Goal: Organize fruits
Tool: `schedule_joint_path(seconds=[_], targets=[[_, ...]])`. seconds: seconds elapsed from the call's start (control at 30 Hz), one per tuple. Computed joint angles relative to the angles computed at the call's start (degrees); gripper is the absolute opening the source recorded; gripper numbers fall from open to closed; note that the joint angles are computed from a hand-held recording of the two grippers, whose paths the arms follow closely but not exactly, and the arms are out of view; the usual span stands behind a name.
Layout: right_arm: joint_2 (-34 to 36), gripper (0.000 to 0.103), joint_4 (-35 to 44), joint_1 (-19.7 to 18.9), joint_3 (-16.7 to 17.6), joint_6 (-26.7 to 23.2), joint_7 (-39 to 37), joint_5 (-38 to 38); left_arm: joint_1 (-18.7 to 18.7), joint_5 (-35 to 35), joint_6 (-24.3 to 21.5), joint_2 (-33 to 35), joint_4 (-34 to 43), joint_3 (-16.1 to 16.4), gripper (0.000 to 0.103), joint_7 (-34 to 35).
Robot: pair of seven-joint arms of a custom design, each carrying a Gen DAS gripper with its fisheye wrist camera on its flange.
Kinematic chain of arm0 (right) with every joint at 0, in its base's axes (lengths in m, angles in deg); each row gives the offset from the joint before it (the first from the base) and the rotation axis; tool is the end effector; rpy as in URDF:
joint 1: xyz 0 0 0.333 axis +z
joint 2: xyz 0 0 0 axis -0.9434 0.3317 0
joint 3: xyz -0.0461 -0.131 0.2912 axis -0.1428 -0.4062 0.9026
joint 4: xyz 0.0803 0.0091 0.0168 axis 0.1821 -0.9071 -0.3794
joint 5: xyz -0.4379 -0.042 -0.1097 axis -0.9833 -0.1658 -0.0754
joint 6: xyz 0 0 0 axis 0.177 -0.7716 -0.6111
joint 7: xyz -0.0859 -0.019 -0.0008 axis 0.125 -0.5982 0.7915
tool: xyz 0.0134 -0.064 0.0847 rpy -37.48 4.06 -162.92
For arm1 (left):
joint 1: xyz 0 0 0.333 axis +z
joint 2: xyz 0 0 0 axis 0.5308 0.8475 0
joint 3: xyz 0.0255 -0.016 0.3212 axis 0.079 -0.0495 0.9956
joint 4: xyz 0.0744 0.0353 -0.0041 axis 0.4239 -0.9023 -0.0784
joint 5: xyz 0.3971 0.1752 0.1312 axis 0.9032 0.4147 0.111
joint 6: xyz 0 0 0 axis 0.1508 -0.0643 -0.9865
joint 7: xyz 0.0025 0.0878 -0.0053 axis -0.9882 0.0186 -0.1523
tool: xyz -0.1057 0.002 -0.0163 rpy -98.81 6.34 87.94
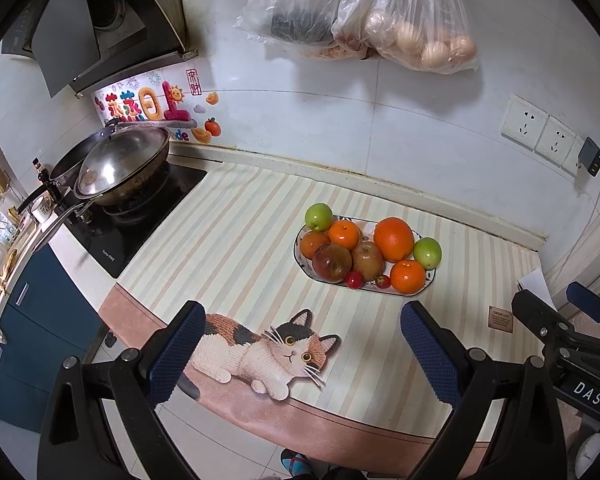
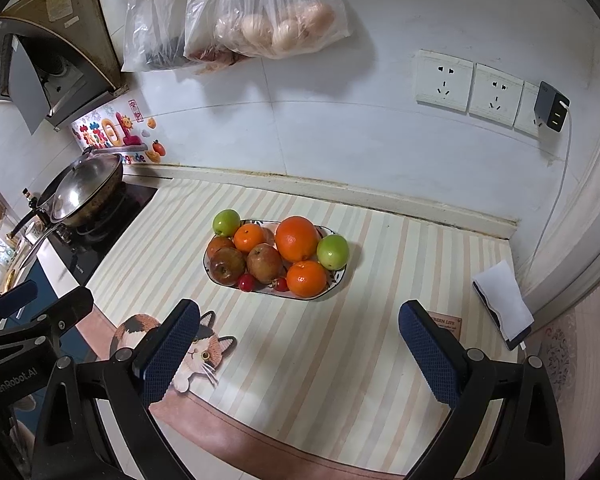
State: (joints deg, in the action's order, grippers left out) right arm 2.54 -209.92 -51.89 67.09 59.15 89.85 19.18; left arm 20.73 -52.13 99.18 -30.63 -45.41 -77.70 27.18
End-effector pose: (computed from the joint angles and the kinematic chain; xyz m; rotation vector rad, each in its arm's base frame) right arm 0.4897 0.2241 0.5988 -2.0073 1.4998 -0.4297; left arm 0.4413 -0.2779 0.5860 -2.0346 1.4985 -0.4898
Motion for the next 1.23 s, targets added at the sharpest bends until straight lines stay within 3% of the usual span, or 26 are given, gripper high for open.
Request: schedule_joint_path(seconds=[1.23], targets=[[0.1, 0.102, 1.1, 0.0, 0.1, -0.4, 0.3, 0.0, 0.0, 1.3, -0.5, -0.1, 0.3, -0.5, 0.100, -1.8]])
